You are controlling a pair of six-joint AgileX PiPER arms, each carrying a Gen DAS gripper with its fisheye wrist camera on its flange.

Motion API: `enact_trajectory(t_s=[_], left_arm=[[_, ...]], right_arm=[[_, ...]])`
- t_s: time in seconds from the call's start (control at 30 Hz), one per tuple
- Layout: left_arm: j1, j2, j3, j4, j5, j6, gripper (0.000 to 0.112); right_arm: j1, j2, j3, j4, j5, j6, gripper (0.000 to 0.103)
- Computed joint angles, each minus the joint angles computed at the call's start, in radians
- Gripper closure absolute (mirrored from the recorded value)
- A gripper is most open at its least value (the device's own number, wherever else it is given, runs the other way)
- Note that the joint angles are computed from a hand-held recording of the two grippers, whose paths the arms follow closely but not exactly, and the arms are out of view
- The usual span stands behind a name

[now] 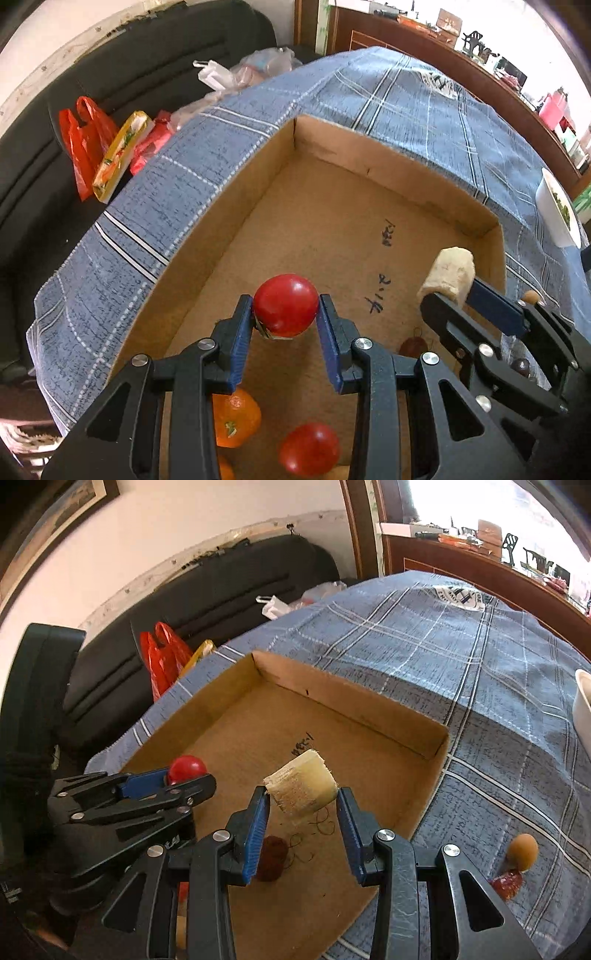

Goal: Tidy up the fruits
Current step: 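Open the left tool to drop the tomato while the right tool drops the block, then move both tools back toward the dark plums on the table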

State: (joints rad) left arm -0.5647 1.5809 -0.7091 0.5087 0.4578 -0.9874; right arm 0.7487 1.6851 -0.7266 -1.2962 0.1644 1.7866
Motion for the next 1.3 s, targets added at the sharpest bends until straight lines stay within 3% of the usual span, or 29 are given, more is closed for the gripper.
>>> enact_trajectory(t_s=[0.17, 0.33, 0.47, 0.53, 0.73, 0.9, 1.07, 1.17, 1.3], left_arm=[[-0.019, 0.031, -0.028, 0.008, 0.039, -0.008, 0.079], [-0.009, 0.038, -0.039, -0.021, 0.065, 0.016, 0.062], [0.03, -0.004, -0.01, -0.11, 0.04, 0.096, 0.062], [0.037, -0.041, 0.009, -0.13, 0.037, 0.106, 0.062], [-0.02, -0.218, 0.087, -0.096, 0.064, 0.006, 0.062], [-0.136, -0.358, 0.135, -0.07, 0.113, -0.087, 0.062], [-0.288, -0.429, 0.147, -0.032, 0.171, -0.204, 0.062], [-0.393, -0.44, 0.14, 0.003, 0.21, -0.298, 0.062], [-0.537, -0.432, 0.122, 0.057, 0.268, -0.428, 0.062]], right_arm=[[-0.018, 0.047, -0.012, 0.006, -0.011, -0.023, 0.065], [-0.024, 0.035, -0.004, 0.001, -0.015, -0.019, 0.064], [-0.024, 0.001, 0.02, -0.054, -0.014, 0.046, 0.05], [-0.025, -0.027, 0.036, -0.055, -0.017, 0.054, 0.051], [0.0, -0.219, 0.157, -0.038, 0.001, 0.082, 0.051], [0.022, -0.425, 0.289, 0.139, 0.04, -0.038, 0.05], [0.102, -0.649, 0.397, 0.367, 0.177, -0.197, 0.05], [0.183, -0.783, 0.443, 0.424, 0.294, -0.191, 0.05], [0.409, -0.958, 0.483, 0.443, 0.559, -0.078, 0.05]])
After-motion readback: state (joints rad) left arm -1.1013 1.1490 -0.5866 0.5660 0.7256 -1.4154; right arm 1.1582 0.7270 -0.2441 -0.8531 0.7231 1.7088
